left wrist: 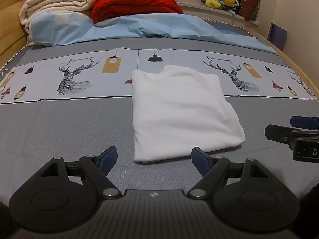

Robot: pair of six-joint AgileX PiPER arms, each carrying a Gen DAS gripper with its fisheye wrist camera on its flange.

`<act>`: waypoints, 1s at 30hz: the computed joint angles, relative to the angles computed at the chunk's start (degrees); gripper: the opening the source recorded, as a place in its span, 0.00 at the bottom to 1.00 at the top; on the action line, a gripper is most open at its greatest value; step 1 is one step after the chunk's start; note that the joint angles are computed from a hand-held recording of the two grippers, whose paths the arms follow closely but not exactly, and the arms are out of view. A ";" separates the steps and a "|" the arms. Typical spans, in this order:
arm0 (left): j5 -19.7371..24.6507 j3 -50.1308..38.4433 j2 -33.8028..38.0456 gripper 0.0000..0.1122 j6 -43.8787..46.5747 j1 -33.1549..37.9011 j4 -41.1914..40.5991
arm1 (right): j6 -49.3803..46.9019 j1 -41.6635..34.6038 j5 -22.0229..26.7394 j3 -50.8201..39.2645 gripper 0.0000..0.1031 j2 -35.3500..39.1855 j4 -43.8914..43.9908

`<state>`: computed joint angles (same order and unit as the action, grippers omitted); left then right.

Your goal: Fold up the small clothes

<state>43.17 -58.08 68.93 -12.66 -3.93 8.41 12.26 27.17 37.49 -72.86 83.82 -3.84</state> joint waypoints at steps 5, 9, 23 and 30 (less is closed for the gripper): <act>0.00 -0.02 -0.21 0.76 -0.09 -0.07 -0.09 | -0.03 0.20 0.14 -0.22 0.83 0.18 -0.17; 0.06 -0.05 -0.33 0.76 0.02 -0.06 -0.27 | -0.17 0.27 0.14 -0.13 0.83 0.13 -0.28; 0.04 -0.20 -0.35 0.76 0.76 0.35 -0.77 | -0.32 0.52 0.17 -0.15 0.83 0.20 -0.50; -0.05 -0.08 -0.54 0.76 0.88 0.18 -0.72 | 0.17 0.77 0.19 -0.22 0.83 0.25 -0.90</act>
